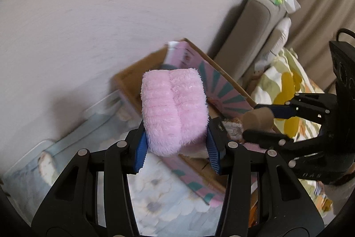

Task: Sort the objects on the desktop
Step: 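Carry the pink pad and cork roll into the box and release both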

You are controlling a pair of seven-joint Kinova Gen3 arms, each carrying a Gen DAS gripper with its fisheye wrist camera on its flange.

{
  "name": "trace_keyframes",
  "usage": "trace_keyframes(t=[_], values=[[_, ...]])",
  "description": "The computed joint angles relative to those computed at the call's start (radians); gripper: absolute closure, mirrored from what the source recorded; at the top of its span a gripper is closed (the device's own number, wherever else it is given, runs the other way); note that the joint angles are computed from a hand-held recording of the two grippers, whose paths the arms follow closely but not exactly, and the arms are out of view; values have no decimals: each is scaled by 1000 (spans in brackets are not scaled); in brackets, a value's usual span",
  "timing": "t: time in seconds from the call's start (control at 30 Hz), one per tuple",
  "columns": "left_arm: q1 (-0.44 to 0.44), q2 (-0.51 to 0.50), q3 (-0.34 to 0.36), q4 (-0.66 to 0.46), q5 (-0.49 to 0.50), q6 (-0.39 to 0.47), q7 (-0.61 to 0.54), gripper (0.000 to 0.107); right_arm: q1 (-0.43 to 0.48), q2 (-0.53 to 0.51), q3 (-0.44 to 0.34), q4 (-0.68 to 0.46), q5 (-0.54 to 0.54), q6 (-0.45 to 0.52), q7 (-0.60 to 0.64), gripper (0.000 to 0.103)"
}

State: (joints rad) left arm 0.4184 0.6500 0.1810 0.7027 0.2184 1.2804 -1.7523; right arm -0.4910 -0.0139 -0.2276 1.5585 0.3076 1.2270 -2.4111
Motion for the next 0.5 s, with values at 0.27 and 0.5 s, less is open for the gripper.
trace_keyframes(t=[0.27, 0.5], values=[[106, 133, -23, -214, -55, 111, 30, 65, 34, -22, 12, 68, -43, -35, 40, 65], [140, 169, -39, -277, -75, 143, 30, 65, 71, -39, 28, 111, -98, -68, 75, 65]])
